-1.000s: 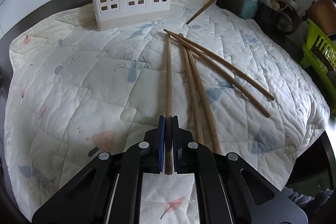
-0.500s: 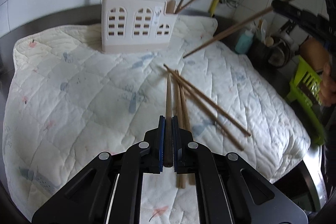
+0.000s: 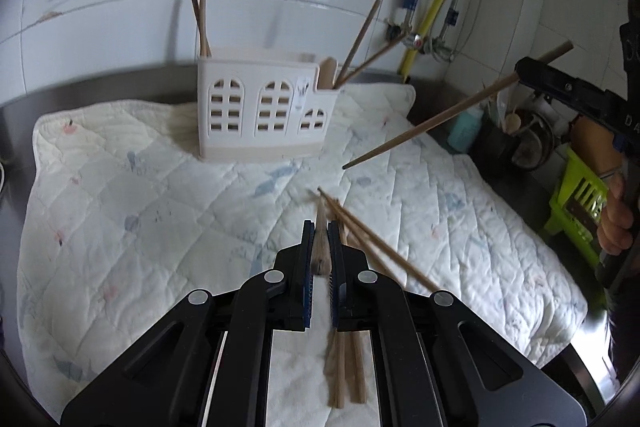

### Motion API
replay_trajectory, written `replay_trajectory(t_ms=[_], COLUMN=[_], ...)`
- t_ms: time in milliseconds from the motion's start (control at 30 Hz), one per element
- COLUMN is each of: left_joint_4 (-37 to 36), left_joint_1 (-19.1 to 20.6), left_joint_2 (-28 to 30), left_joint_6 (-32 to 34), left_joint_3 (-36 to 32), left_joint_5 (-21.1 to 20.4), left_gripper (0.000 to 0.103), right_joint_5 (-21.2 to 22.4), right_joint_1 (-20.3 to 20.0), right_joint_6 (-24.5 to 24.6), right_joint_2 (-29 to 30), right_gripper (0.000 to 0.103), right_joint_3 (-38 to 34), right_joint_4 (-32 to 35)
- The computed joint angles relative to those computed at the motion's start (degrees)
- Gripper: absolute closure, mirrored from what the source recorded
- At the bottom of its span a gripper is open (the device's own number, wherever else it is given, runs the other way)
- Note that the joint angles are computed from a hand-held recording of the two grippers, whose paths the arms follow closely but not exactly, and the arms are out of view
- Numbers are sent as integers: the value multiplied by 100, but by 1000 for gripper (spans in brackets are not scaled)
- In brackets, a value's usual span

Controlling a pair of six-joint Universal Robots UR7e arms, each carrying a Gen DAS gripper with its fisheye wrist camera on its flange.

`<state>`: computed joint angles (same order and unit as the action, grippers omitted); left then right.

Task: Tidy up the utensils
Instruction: 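Lift the left gripper's chopstick upright and lower both chopsticks into the holder, then open both grippers to release the chopsticks into the holder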

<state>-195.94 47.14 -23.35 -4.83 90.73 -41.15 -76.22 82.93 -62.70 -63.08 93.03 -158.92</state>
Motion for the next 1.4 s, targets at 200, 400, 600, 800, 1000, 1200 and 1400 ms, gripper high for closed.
replay_trajectory(t_ms=[200,400,600,800,1000,1200,1400], left_joint_4=[-55,99,142,-96,-317,118,641], left_joint_1=[-59,-95,-156,-150,0,228,433], left_joint_2=[-113,-216,-172,93,529,825,809], left_joint_6=[323,819,1585,2634,3482,3335,2704], left_joint_3=[-193,-629,-1394,-2495,-3667,-4262,-4190], left_joint_5=[115,169,354,535,560,602,627], left_gripper=[98,98,98,98,98,98,98], right_joint_5=[-48,-283,-671,-1054,-1194,-1448,-1597], right_joint_1=[185,459,721,895,945,958,933], right_joint_6=[25,167,201,215,245,228,240], right_joint_2=[128,403,832,1358,1783,2156,2337], right_gripper=[97,97,97,97,97,97,96], right_joint_3=[-397,-1109,-1831,-2480,-3007,-3441,-3608], right_joint_4=[191,421,535,670,872,1120,1254])
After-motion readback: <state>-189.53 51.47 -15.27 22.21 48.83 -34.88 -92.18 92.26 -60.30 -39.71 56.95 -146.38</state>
